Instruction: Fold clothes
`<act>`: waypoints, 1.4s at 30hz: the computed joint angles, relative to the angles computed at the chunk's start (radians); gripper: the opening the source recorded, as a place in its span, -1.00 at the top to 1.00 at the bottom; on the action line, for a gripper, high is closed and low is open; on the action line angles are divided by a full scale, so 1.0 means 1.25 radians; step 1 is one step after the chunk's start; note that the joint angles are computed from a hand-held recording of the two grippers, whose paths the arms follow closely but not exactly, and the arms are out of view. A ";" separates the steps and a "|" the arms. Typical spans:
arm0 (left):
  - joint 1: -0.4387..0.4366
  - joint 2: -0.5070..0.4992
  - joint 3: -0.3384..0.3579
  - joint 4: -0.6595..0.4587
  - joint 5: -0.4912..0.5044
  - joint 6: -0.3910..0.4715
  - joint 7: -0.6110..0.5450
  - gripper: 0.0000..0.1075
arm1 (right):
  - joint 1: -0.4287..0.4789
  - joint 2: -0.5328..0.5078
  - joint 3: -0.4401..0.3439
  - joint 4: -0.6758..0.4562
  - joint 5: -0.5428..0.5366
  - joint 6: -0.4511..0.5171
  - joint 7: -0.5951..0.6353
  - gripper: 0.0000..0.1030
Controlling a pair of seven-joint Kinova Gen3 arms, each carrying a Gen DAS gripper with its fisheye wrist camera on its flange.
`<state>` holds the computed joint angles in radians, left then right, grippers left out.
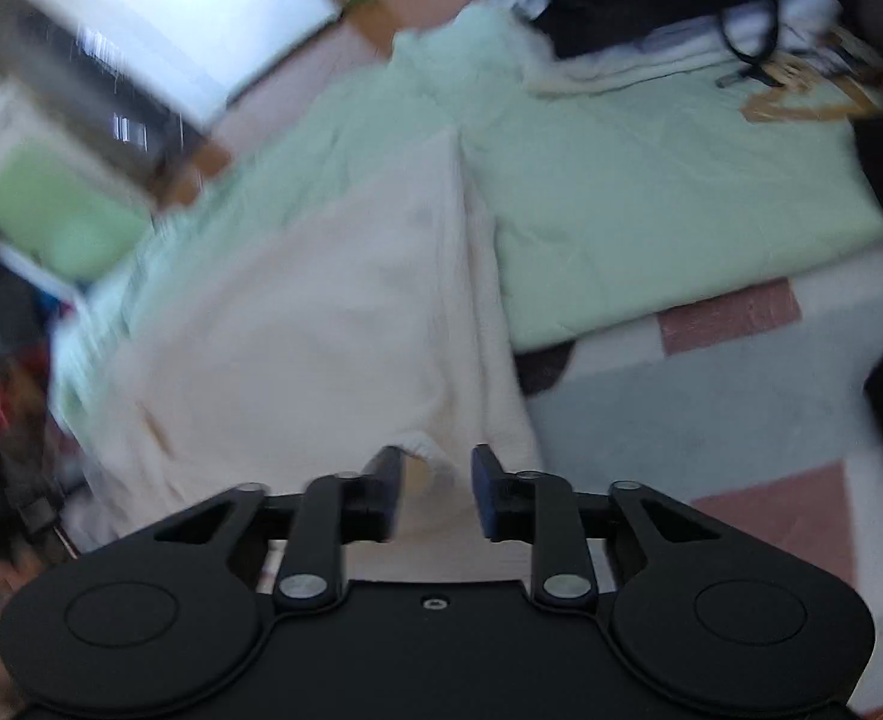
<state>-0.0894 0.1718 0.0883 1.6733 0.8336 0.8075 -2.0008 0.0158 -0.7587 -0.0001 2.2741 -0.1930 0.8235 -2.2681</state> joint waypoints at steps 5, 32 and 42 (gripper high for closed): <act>0.110 0.010 -0.028 -0.108 -0.143 0.091 0.054 0.45 | -0.057 0.042 0.012 -0.043 -0.048 -0.050 0.004 -0.02; 0.422 0.254 0.052 -0.517 -0.628 0.410 0.426 -0.26 | -0.009 0.179 -0.072 -0.105 0.038 0.097 -0.159 -0.13; 0.269 0.057 0.072 -0.262 -0.407 0.211 0.294 0.95 | -0.086 0.202 -0.017 -0.094 0.053 0.019 0.014 0.88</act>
<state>0.2466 0.2432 0.1782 1.3457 0.3252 1.0710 -1.6336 -0.0922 -0.5066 -0.0208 2.1568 -0.1263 0.8478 -2.2510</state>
